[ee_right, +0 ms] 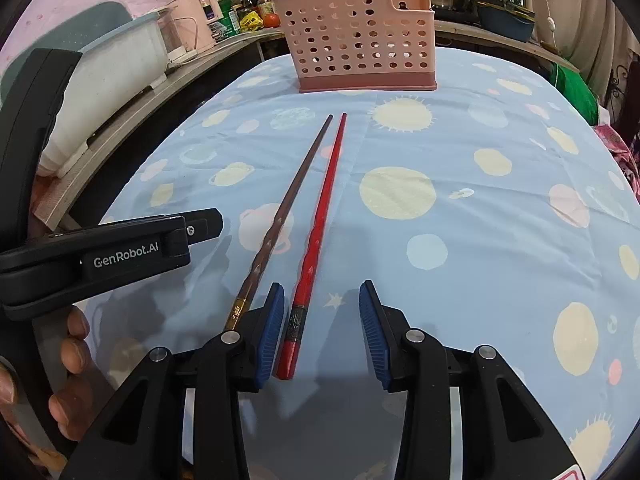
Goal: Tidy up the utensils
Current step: 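Grasp the brown chopstick with the left tool while the right tool grasps the red chopstick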
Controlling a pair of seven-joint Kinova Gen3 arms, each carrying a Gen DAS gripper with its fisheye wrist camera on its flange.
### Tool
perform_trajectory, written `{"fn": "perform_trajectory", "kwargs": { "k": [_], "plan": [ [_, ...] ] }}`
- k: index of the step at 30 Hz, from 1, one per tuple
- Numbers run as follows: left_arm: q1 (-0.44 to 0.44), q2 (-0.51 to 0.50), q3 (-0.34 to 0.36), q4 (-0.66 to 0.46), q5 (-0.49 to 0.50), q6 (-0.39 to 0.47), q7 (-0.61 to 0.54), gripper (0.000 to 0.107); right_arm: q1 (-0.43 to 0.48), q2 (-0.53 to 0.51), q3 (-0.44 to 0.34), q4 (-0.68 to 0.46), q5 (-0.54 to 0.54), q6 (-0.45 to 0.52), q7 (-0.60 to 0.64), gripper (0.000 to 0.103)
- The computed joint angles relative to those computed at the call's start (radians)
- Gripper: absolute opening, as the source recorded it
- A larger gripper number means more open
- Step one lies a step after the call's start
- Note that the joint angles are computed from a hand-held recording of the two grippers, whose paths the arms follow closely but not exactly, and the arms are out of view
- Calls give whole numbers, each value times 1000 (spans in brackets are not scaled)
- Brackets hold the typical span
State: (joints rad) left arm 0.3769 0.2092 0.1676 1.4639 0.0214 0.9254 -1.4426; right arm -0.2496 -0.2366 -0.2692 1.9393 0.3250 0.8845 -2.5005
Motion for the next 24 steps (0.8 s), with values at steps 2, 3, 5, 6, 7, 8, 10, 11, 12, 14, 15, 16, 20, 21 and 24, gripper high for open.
{"fn": "perform_trajectory", "kwargs": {
  "k": [2,3,5,6,7,8,10,11,12,14,15,16,20,21,24],
  "plan": [
    [-2,-6,1,9,5,-5,-6,55,1,7,-28,-2,34,19,-23,32],
    [-4,-11,2,15,9,-8,-11,55,-1,10,-39,-3,51,29,-37,30],
    [-4,-16,4,23,10,-10,-15,56,-8,10,-47,-1,73,41,-58,27],
    [-4,-19,5,28,11,-10,-18,56,-10,12,-51,-2,85,51,-71,22],
    [-5,-21,6,31,15,-9,-22,57,-12,16,-57,-3,100,62,-84,19],
    [-7,-23,8,35,21,-8,-28,58,-16,17,-59,-3,113,71,-97,13],
    [-4,-28,9,42,21,-10,-32,61,-22,7,-42,8,109,62,-103,8],
    [-4,-33,11,48,24,-14,-37,61,-22,1,-34,13,104,55,-104,7],
    [-5,-35,13,52,29,-13,-46,61,-20,-4,-30,17,100,50,-107,7],
    [-5,-41,17,58,38,-13,-61,62,-12,-9,-35,22,109,55,-127,7],
    [-4,-45,20,63,43,-13,-69,63,-8,-13,-35,25,109,55,-135,7],
    [-3,-49,22,68,46,-14,-75,66,-4,-19,-34,30,109,55,-144,7],
    [6,-59,30,86,54,-15,-103,66,13,-37,-32,43,105,53,-164,7],
    [9,-59,31,87,53,-11,-105,66,15,-40,-33,46,103,51,-164,7],
    [14,-54,31,87,55,-2,-108,66,21,-45,-35,49,98,49,-160,7]
  ]
}}
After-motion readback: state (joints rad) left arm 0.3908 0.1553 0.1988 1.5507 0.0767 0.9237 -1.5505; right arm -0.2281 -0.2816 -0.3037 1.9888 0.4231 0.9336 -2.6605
